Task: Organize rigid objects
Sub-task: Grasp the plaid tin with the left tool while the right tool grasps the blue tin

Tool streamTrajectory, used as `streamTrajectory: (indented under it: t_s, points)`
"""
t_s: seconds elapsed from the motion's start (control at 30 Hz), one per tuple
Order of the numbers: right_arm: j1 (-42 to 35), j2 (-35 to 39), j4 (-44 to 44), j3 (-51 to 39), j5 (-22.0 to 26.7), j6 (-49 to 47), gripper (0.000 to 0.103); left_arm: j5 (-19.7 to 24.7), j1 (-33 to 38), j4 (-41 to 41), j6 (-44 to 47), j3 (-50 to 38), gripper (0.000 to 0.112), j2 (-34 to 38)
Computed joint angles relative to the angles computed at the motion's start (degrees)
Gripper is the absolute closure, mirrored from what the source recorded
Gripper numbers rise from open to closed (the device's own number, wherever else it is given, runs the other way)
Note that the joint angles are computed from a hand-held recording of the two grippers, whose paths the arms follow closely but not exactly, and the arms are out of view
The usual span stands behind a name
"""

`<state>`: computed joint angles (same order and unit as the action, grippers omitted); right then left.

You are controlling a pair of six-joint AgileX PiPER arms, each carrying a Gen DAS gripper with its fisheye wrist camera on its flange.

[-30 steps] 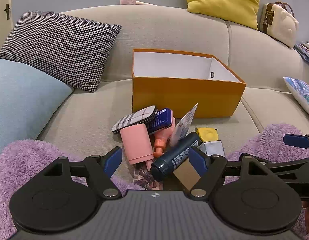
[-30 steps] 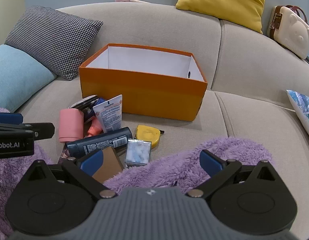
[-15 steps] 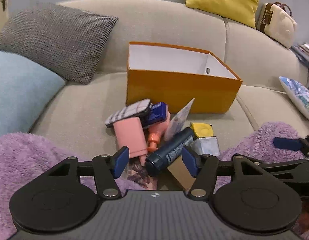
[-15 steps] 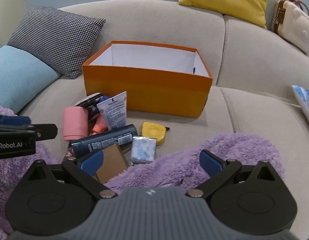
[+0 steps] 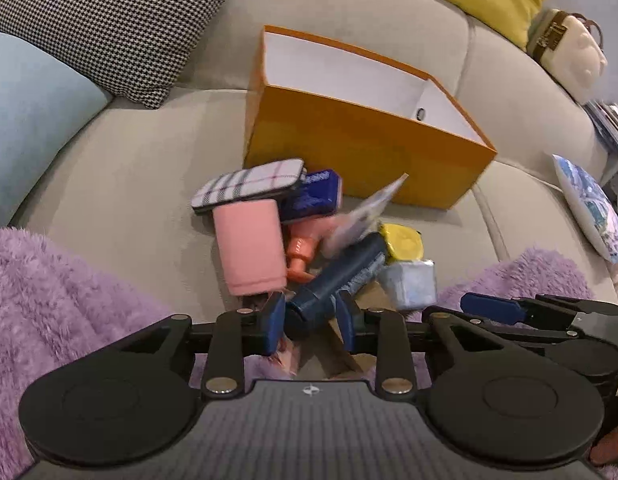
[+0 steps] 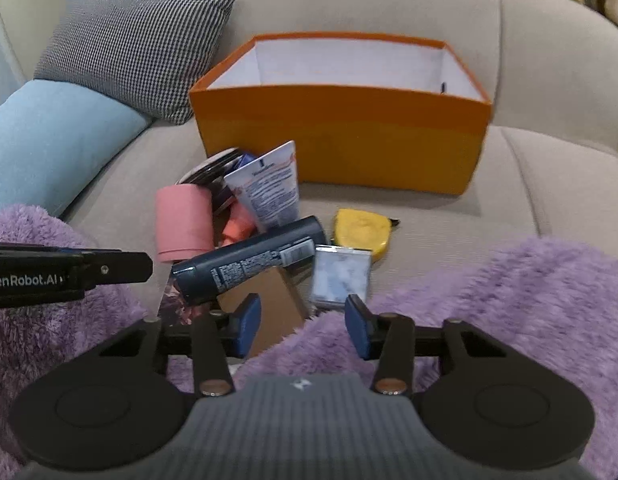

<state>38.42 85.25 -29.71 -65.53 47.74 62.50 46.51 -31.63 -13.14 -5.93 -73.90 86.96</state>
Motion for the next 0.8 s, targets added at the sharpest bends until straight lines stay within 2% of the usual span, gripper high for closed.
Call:
streamTrajectory:
  t_s: [0.2, 0.43, 0.47, 0.53, 0.67, 0.8]
  points:
    - [-4.61, 4.28, 5.32, -3.97, -4.49, -9.44, 0.053, -0.77, 2.4, -1.59, 4.57, -4.07, 0.076, 4.0]
    - [-10.18, 8.87, 8.98, -14.31, -5.82, -15.53, 0.05, -2.48, 1.67, 3.22, 11.37, -10.35, 0.059, 9.07]
    - [-10.76, 9.8, 9.4, -16.18, -5.58, -16.47, 0.048, -2.52, 1.39, 4.01, 12.31, -11.27, 0.054, 9.93]
    - [-12.15, 13.31, 11.81, -21.83, -4.02, -20.67, 0.047, -3.54, 0.47, 6.15, 13.7, -12.47, 0.052, 11.87]
    - [-14.09, 20.94, 18.54, -32.32, 0.38, -29.03, 0.047, -3.96, -1.04, 9.82, 14.79, -15.05, 0.052, 15.98]
    - [-15.33, 26.04, 22.64, -38.42, 3.67, -34.3, 0.049, -3.44, -1.69, 11.22, 16.18, -17.22, 0.052, 19.29]
